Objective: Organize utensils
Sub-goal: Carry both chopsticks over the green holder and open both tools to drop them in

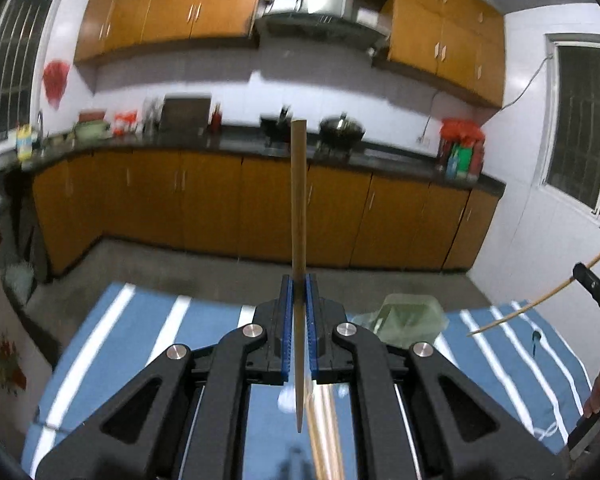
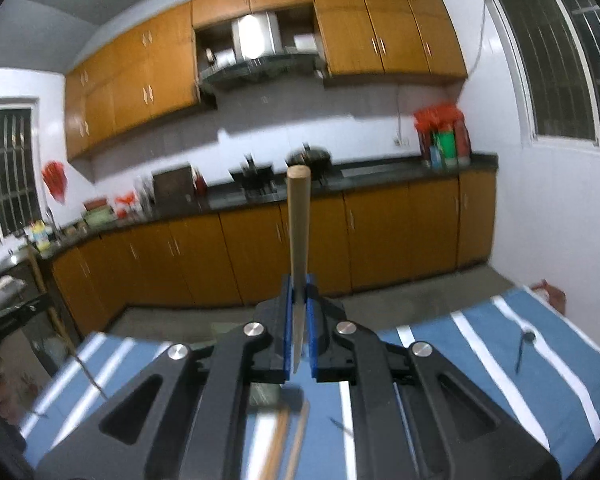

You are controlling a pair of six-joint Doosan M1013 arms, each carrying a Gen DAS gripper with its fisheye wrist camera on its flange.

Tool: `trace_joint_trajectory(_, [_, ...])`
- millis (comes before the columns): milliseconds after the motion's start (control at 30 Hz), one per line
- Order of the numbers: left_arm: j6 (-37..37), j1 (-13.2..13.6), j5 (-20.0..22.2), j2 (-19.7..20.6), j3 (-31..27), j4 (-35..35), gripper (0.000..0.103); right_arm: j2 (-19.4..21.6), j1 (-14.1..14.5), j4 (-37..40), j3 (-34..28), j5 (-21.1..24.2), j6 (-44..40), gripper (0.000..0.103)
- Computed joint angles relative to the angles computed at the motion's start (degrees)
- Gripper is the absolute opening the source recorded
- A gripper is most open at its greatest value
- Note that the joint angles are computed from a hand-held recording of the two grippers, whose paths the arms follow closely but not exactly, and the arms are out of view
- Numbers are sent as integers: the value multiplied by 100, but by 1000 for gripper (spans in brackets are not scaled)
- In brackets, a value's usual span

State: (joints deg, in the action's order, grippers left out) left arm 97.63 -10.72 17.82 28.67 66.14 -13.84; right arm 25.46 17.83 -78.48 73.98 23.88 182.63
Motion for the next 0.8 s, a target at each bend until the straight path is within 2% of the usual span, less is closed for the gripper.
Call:
trace_joint_trajectory(100, [355, -93, -313, 46, -170, -306, 7, 61, 4, -315, -234, -195, 190, 8])
trace_joint_trajectory(167, [715, -137, -461, 100, -259, -695, 7, 163, -2, -45, -437, -315, -172, 8])
trace_joint_trajectory(233, [1286, -189, -563, 214, -406, -1351, 7, 305, 0, 492, -662, -349, -823, 8])
trace_joint_trajectory(300, [1569, -227, -614, 331, -522, -1694, 7, 414, -7, 1008, -818, -373, -1358, 8])
trace_joint_trajectory(400, [1695, -257, -539, 523, -707, -1974, 7, 606, -37, 2043, -1075, -397, -2305, 8])
trace_joint_trajectory(467, [1624, -266, -465, 642, -821, -1993, 7, 740, -68, 2781, -1252, -345, -2989, 8])
trace_joint_trajectory(533, [1415, -278, -345, 762, -930, -1850, 7, 838, -72, 3211, -1347, -264, -3410, 8])
trace_joint_trajectory(633, [1328, -259, -169, 889, -1026, -1989, 7, 962, -85, 3623, -1465, -155, -3803, 8])
trace_joint_trajectory(733, [1802, -250, -224, 920, -993, -2557, 7, 1042, -106, 3927, -1537, -106, -4036, 8])
trace_joint_trajectory(800, [1585, -296, -278, 947, -1015, -2140, 7, 1066, -114, 4018, -1535, -93, -4115, 8])
